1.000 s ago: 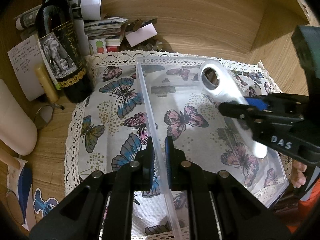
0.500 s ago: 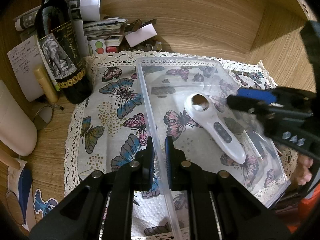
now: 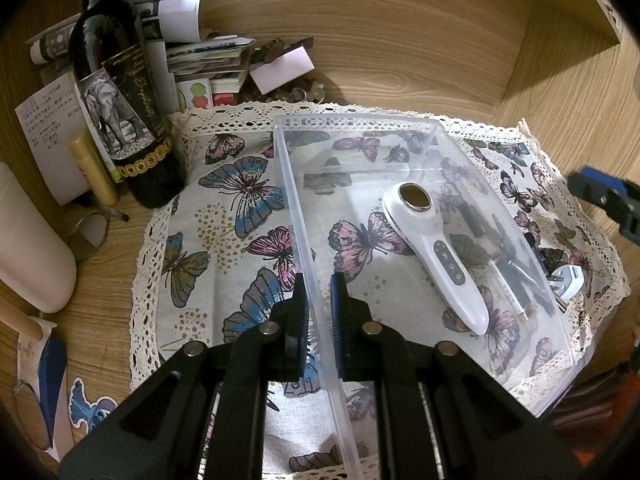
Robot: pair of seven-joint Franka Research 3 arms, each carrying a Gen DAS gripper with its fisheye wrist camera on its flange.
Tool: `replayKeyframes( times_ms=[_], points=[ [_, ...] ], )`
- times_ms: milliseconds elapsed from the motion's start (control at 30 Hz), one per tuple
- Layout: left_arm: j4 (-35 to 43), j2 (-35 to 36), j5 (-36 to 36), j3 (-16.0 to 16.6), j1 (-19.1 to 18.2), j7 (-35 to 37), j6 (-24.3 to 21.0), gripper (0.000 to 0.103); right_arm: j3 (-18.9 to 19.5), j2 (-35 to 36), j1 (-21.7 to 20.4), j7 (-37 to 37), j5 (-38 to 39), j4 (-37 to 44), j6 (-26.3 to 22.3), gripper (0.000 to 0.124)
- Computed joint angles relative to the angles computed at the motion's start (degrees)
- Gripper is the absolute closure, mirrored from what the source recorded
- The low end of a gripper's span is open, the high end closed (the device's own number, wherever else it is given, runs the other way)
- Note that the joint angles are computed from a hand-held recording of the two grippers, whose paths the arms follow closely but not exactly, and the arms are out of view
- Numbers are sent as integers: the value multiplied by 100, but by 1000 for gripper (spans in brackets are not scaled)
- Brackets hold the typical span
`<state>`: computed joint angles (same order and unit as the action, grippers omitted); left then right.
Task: Organize rigid objects
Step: 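Grasp the white plug adapter with the right gripper, then carry the white plug adapter into the box and release it beside the massager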
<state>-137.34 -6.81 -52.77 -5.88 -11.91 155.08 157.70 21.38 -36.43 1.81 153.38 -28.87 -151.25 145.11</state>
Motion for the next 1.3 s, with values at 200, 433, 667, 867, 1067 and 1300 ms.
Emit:
replayKeyframes(
  times_ms=[200,433,667,867,1067,1300],
  points=[
    [17,23,-3,-2,13,14,-5,92,-120,-482,186,62,361,-501,-633,75],
    [36,53,31,-16,38,2,-3,92,-277,-841,444,207,934,-1117,-601,75],
    [39,55,18,-24,47,16,-9,92,-270,-953,646,171,1399,-1484,-415,77],
    [53,77,-5,-21,58,44,-14,92,-107,-1128,567,201,1392,-1544,-407,97],
    [47,74,-2,-37,58,36,4,92,3,-1253,440,239,1283,-1467,-393,97],
    [49,81,-21,-42,58,50,9,92,173,-1332,213,318,991,-1225,-284,97]
  ],
)
